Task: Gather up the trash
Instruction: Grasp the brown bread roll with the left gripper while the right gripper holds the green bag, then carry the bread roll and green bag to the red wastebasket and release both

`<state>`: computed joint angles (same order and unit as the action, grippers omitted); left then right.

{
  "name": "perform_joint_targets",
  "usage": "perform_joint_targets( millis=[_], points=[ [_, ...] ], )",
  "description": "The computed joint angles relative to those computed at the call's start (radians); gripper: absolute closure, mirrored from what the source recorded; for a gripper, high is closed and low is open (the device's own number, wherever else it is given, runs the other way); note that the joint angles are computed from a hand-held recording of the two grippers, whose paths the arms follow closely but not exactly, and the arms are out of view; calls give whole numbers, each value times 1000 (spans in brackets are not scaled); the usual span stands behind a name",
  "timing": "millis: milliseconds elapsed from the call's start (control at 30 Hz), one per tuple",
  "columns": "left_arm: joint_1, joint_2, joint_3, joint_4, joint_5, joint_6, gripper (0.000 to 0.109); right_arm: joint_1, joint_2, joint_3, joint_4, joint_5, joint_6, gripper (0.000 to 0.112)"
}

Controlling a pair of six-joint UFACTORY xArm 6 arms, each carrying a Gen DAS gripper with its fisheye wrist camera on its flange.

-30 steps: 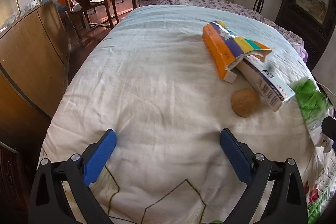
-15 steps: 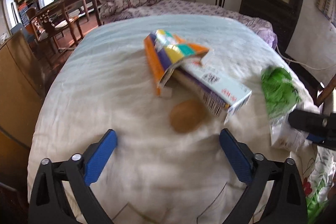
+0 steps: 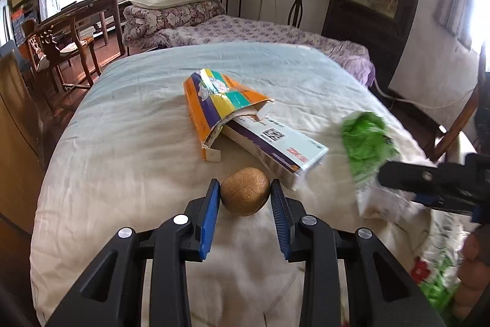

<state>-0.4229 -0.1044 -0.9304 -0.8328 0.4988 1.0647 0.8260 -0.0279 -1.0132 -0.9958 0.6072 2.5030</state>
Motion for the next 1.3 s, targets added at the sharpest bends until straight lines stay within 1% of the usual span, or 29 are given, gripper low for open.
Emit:
perform_joint_targets(
  millis=[100, 200, 300, 333, 367, 400, 433, 467, 500, 533, 567, 600, 700, 767, 800, 867, 900, 1000, 1133, 1233, 1300],
  points=[
    [25, -66, 40, -85, 37, 75, 75, 8, -8, 0, -36, 18, 20, 48],
    [52, -102, 55, -137, 79, 115, 75, 12, -23, 12, -90, 20, 71, 49],
    [81, -129, 67, -167, 126, 125, 75, 21, -41, 28, -180, 18, 157, 49],
    [90, -135, 68, -170, 141, 124, 75, 24, -47, 33, -228, 11, 199, 51],
    [102, -146, 72, -175, 162, 127, 75, 26, -51, 36, -257, 7, 221, 53],
    [111, -155, 76, -175, 176, 127, 75, 24, -52, 40, -312, -11, 267, 71],
    [121, -169, 83, -175, 192, 128, 75, 12, -49, 45, -401, -63, 354, 84],
    [130, -180, 89, -176, 206, 131, 75, 4, -49, 50, -448, -92, 410, 85],
    [138, -190, 92, -177, 220, 134, 75, -1, -45, 52, -453, -106, 423, 85],
    [147, -202, 98, -178, 235, 138, 75, -4, -41, 53, -420, -110, 397, 85],
    [149, -207, 102, -177, 238, 138, 75, -7, -41, 54, -423, -114, 400, 84],
    [148, -212, 109, -177, 235, 138, 75, -8, -44, 55, -432, -110, 405, 82],
    [156, -210, 111, -171, 239, 126, 75, 2, -46, 55, -389, -70, 382, 81],
    [161, -211, 112, -172, 241, 115, 75, -1, -38, 53, -395, -71, 406, 81],
    [165, -211, 111, -173, 244, 111, 75, 4, -36, 49, -398, -61, 413, 83],
    [171, -224, 119, -169, 252, 106, 75, 42, -45, 39, -395, 33, 382, 85],
    [175, -230, 121, -163, 255, 102, 75, 57, -48, 31, -413, 63, 370, 87],
    [197, -255, 125, -150, 286, 98, 75, 94, -52, 20, -466, 110, 372, 88],
    [234, -296, 132, -142, 310, 116, 75, 174, -61, 12, -515, 209, 384, 89],
    [259, -324, 136, -138, 327, 115, 75, 214, -64, -1, -510, 248, 368, 89],
    [290, -352, 144, -137, 344, 125, 75, 223, -68, -7, -530, 233, 379, 89]
  ],
)
